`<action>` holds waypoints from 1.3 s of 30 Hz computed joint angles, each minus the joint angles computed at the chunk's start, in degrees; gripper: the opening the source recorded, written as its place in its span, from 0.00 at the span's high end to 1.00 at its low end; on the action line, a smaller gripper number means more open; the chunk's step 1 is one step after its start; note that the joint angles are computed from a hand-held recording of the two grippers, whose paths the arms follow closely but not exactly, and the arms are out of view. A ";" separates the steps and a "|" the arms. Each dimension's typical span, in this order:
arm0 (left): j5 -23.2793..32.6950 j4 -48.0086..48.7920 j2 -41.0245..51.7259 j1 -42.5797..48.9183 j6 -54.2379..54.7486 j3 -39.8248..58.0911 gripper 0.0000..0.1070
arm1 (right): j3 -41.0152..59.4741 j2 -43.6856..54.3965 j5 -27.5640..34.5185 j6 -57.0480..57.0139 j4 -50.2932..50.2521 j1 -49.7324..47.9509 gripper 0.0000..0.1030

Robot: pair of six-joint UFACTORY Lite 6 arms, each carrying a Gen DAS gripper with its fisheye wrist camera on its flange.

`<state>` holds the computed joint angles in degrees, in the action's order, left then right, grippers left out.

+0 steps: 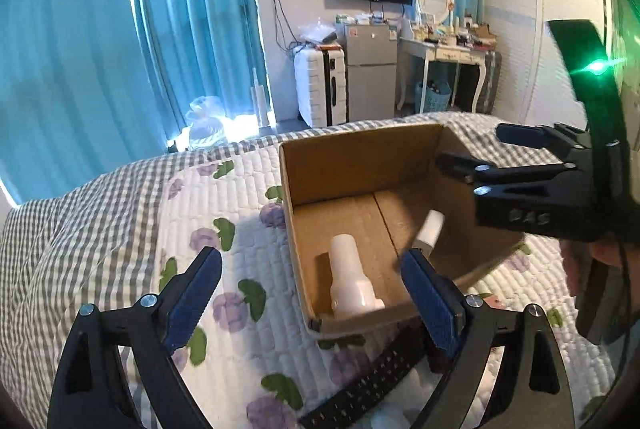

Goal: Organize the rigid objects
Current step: 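Carry both items over the box and release them inside, then grasp the white charger block with the right tool while the left tool grasps the black adapter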

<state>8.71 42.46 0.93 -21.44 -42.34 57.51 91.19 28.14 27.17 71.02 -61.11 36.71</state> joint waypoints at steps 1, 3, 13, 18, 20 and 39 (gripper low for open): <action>0.66 -1.60 -2.64 -0.24 0.78 -1.68 0.08 | -1.86 -2.55 0.90 0.25 0.22 0.66 0.11; 1.53 -3.89 -7.24 -0.47 1.60 -4.53 0.07 | -5.90 -8.29 3.44 0.77 0.54 2.55 0.10; 14.10 -5.08 -31.74 -11.12 -7.05 -16.87 0.04 | -22.32 -31.38 22.55 5.22 1.54 19.18 0.04; 18.88 2.33 -37.79 -17.33 -19.79 -24.62 0.04 | -33.17 -35.20 22.35 14.31 1.59 24.85 0.04; 20.57 8.60 -38.65 -19.83 -28.16 -28.34 0.04 | -36.91 -34.63 20.24 17.84 1.48 25.09 0.04; 15.04 44.46 -16.17 -19.44 -69.16 -37.36 0.04 | -36.69 -0.32 -9.44 43.19 -16.74 14.12 0.10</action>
